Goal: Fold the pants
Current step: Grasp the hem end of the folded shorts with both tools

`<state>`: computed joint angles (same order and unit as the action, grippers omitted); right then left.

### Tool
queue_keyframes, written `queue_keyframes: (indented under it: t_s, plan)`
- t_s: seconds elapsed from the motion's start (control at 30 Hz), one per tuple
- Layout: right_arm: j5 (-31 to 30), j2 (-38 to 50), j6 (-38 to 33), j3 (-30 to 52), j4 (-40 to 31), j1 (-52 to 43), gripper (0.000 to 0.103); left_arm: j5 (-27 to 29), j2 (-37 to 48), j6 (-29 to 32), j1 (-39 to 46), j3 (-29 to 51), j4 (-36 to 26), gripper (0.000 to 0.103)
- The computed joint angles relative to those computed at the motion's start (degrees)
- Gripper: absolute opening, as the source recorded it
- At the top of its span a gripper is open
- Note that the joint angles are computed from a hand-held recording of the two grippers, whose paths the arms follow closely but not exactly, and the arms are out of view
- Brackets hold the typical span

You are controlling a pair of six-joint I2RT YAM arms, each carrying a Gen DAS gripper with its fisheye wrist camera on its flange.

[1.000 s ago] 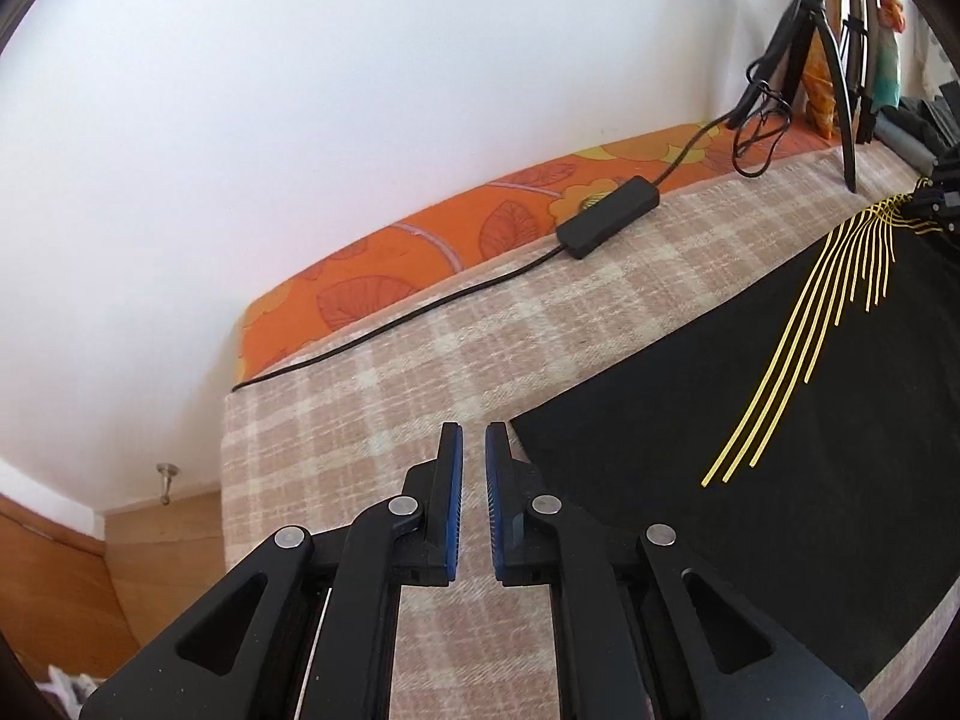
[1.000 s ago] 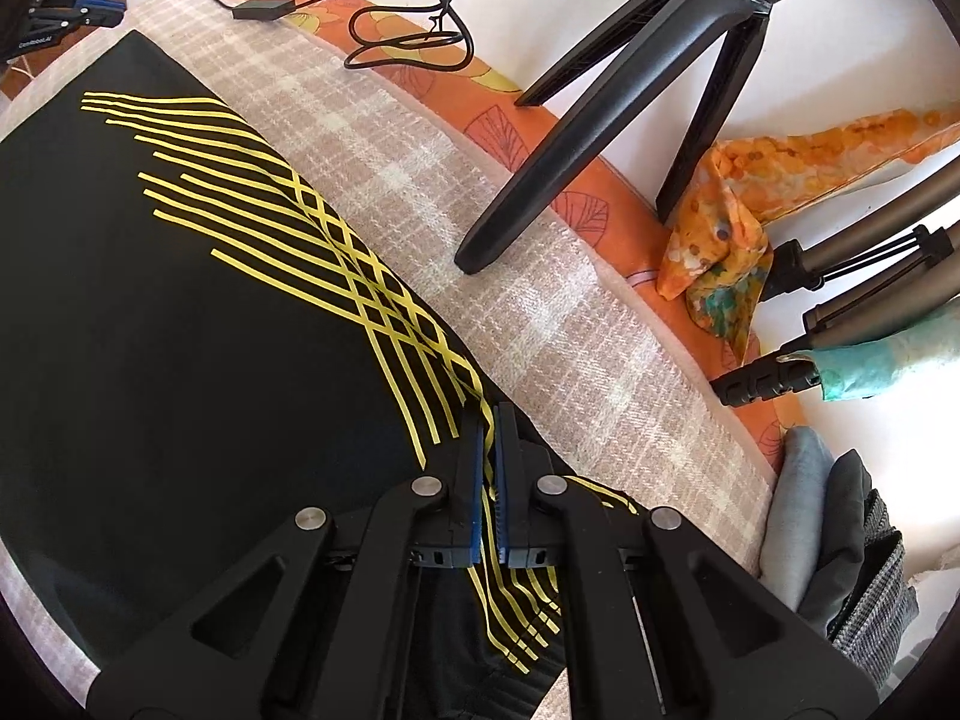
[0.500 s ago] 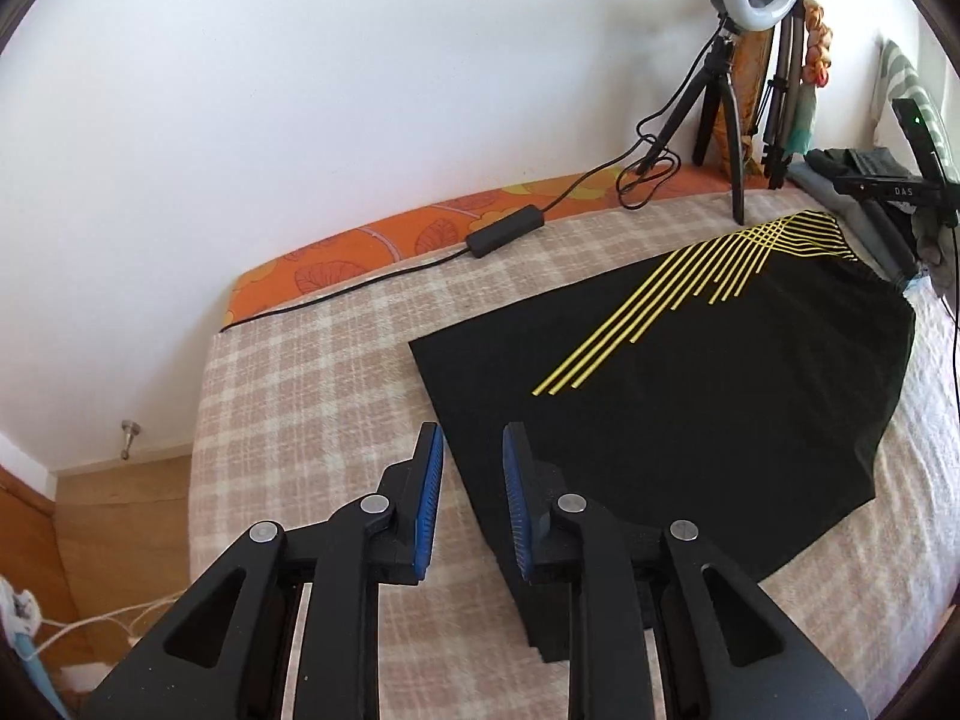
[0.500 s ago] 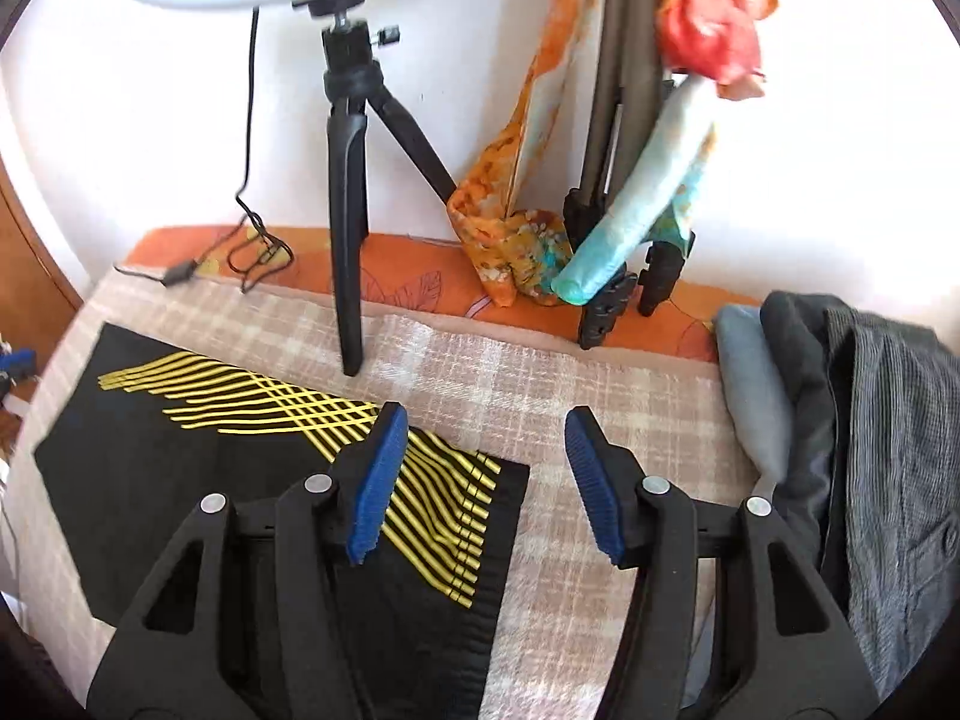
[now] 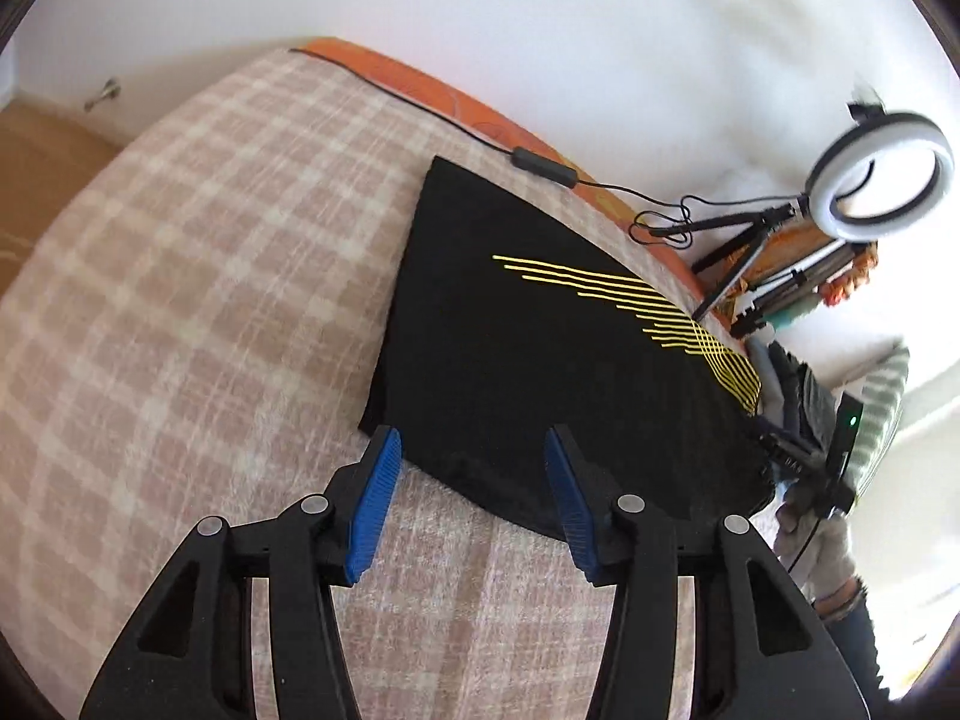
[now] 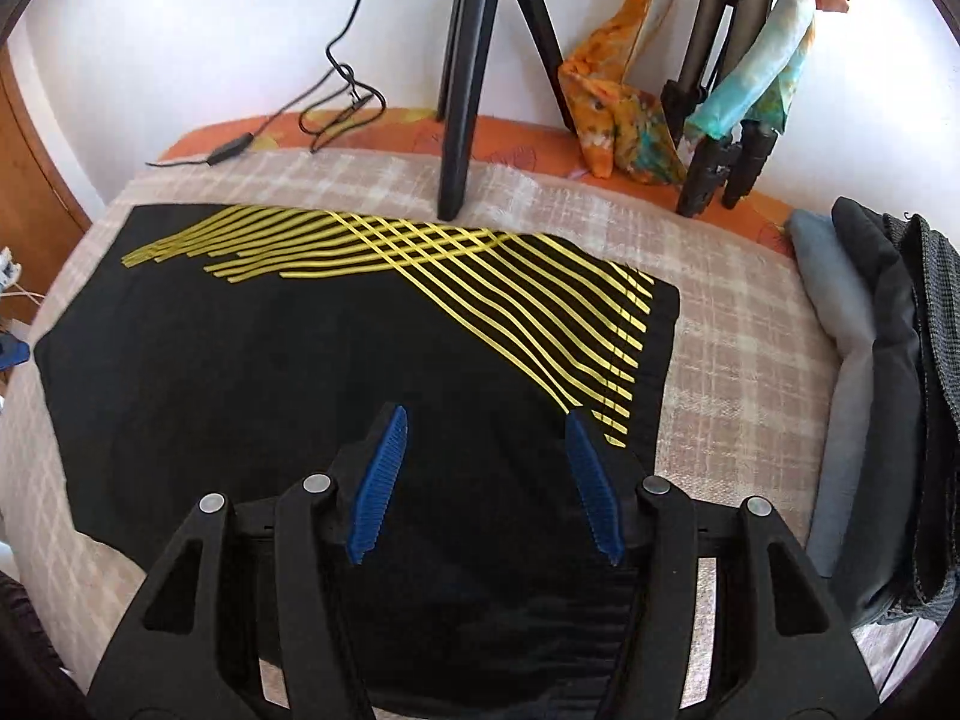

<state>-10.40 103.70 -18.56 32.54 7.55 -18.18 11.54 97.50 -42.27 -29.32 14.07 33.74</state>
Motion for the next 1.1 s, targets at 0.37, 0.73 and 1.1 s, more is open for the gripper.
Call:
queue_keyframes:
  t_s: [0.37,0.73,1.1]
  plan:
    - [-0.71,-3.99,-2.16,-4.43,0.90,1.00,0.058,0.38,18.14,-14.15,-0.51,-1.95,23.94,0.049]
    - [-1.40,-10.77,0.30,-6.54,-2.82,6.23,0.058,-5.90,31.80,-18.09,-1.92,-1.93,45.74,0.036]
    - [0.18,-10.80,10.61,3.85,-14.06,22.47,0.070,-21.25,26.08,-12.23,-13.08,1.30,37.29,0.004]
